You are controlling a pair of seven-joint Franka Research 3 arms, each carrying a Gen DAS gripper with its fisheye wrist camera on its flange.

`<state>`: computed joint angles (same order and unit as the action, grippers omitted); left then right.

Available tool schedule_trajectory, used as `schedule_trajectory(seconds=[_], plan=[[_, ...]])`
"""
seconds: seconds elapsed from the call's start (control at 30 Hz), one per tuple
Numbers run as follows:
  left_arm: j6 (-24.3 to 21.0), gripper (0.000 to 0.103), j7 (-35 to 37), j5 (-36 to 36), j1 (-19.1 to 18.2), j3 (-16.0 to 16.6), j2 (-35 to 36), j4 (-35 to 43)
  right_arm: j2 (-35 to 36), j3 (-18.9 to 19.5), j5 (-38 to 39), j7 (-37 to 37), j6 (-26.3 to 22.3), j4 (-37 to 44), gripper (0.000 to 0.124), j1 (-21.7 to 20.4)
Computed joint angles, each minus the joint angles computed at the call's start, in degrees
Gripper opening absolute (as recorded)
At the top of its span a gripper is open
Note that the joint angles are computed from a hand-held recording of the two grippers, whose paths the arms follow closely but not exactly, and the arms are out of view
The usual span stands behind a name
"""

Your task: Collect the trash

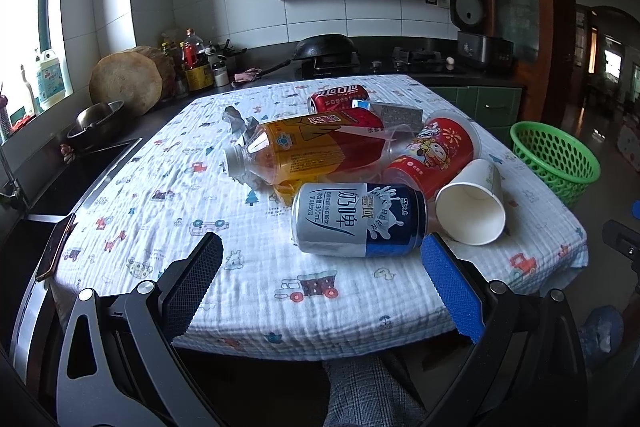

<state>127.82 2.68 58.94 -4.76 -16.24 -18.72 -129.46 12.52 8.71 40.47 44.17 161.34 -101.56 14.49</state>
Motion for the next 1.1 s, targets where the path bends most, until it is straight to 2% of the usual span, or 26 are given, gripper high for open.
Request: schedule_trajectory(seconds=[0.4, 0.67, 0.87, 1.1], plan=[[1.49, 0.098, 2.42, 1.17, 0.69, 0.45, -2.1, -2.09, 1.88, 0.03, -1.93, 1.29, -4.88, 4.02, 0.097, 0.48], [5.37, 0.098, 3.37, 1.21, 2.08, 1.28, -3.77, -4.73, 4.74, -0.01, -5.24, 4.45, -10.0, 9.6, 0.097, 1.34], [7.51, 0.097, 3.43, 0.27, 3.94, 2.1, -5.49, -6.86, 7.48, -0.05, -9.02, 6.65, -11.4, 14.08, 0.096, 2.79], [11.52, 0.092, 4.64, -0.25, 6.66, 3.41, -7.41, -8.89, 12.23, -0.38, -12.23, 12.16, -19.03, 22.16, 0.096, 3.68]])
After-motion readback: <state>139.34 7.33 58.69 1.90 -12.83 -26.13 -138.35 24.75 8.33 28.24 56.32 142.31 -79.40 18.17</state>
